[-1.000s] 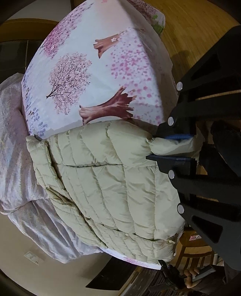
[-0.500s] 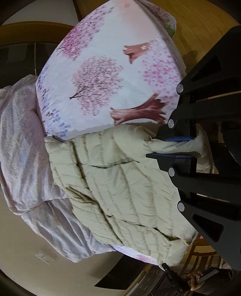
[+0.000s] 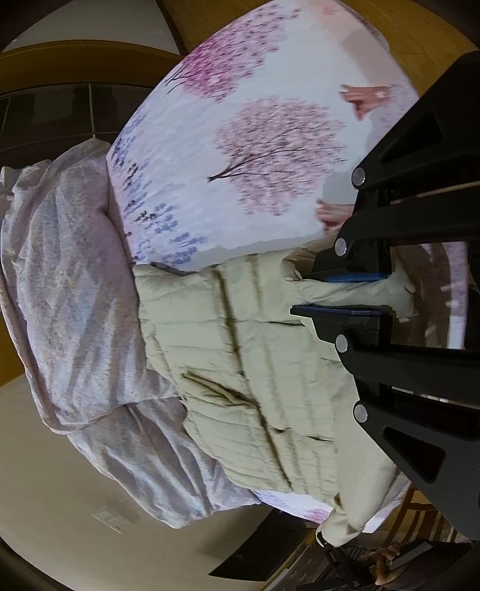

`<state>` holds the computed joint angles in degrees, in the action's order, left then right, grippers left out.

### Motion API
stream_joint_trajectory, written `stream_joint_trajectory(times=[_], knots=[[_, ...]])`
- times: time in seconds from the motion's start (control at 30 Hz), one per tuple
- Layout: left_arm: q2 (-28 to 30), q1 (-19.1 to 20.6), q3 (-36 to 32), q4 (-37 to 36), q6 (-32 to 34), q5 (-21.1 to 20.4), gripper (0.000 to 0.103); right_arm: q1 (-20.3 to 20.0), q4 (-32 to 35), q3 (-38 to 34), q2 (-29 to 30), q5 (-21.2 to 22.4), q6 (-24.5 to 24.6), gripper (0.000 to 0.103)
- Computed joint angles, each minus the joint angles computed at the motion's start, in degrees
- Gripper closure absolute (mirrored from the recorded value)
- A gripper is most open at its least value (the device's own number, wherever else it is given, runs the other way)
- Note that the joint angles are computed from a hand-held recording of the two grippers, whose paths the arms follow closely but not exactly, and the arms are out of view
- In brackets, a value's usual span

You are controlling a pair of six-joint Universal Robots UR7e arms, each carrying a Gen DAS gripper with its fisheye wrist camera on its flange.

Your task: Fold large clothes

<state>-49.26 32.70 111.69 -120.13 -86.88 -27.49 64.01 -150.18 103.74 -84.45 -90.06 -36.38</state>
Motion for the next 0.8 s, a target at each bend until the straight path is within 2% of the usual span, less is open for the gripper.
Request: stream_joint_trajectory(times=[0.17, 0.5, 0.7, 0.8], knots=[[1.93, 3.13, -4.13, -4.56, 6.83, 2.34, 0.097, 2.11, 0.05, -5.05, 4.28, -1.04, 1.78, 0.092], [8.25, 9.97, -15.82, -17.61, 26.34, 5.18, 0.097, 6.41, -0.82, -15.37, 13.1, -3.68, 5.35, 0.092], [11.94, 13.03, -23.2, -21.24, 34.89, 5.69, 0.097, 8.8, 0.78, -24.53, 20.01, -6.07, 9.34, 0.092], [13.59, 14.84, -26.86, -20.77, 36.48, 5.0, 0.097, 9.47, 2.92, -29.46, 23.52, -7.12, 10.68, 0.092]])
